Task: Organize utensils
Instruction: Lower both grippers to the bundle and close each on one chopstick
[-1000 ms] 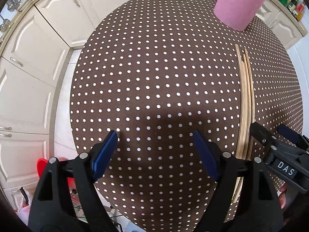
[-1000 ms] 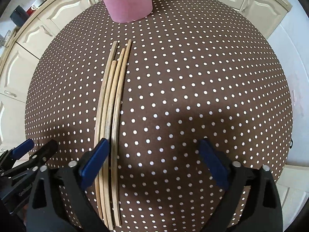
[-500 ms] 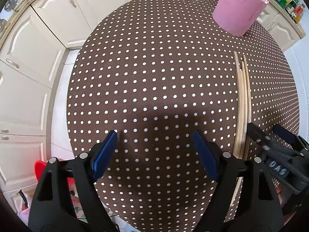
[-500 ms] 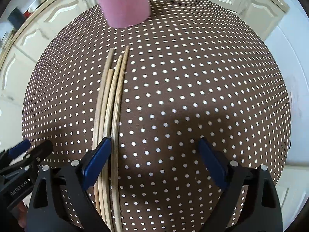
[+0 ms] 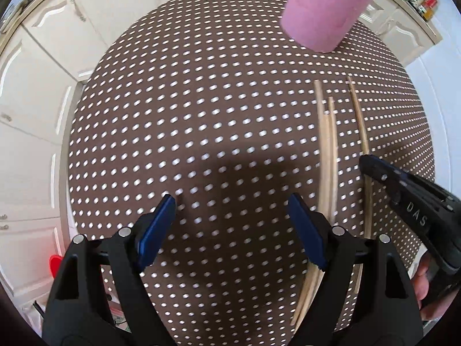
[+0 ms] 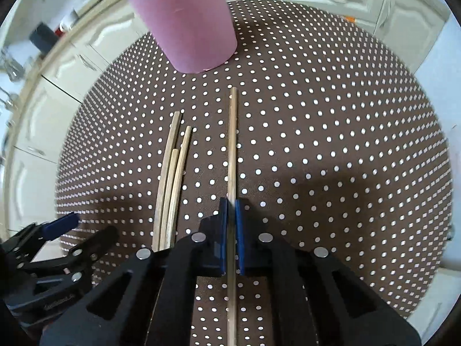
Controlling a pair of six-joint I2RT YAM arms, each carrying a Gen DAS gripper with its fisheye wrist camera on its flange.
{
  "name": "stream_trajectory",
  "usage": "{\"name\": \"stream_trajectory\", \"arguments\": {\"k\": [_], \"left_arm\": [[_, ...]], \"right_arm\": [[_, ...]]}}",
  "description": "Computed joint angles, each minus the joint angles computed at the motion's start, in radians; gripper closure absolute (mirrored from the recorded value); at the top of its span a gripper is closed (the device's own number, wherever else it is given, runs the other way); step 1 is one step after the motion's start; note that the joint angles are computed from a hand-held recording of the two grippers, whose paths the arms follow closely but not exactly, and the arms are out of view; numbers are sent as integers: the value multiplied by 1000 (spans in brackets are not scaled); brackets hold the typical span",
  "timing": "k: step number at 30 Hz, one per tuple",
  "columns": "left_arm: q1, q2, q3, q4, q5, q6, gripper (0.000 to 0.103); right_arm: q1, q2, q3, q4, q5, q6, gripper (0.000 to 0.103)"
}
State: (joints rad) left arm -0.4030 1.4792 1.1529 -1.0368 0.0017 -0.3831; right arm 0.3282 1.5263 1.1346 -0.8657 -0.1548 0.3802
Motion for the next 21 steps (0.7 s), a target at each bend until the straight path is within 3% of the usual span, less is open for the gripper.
{"name": "stream_trajectory", "arguments": {"k": [6,13,16,21], "left_arm": [[-50,100,80,3,24,12,24],[-102,227,187,-5,20,-2,22],[-135,335,286,-10,14,-53,19],[-148,489,451,-53,-21,-129,13]], "right_arm": [[-159,-52,-60,-7,-110,-78,98],[-181,-134,-109,-30,-149,-65,99],[-203,-223,-153,-79,-158,-75,99],[-262,-225,-158,-86,-206,-85,99]]}}
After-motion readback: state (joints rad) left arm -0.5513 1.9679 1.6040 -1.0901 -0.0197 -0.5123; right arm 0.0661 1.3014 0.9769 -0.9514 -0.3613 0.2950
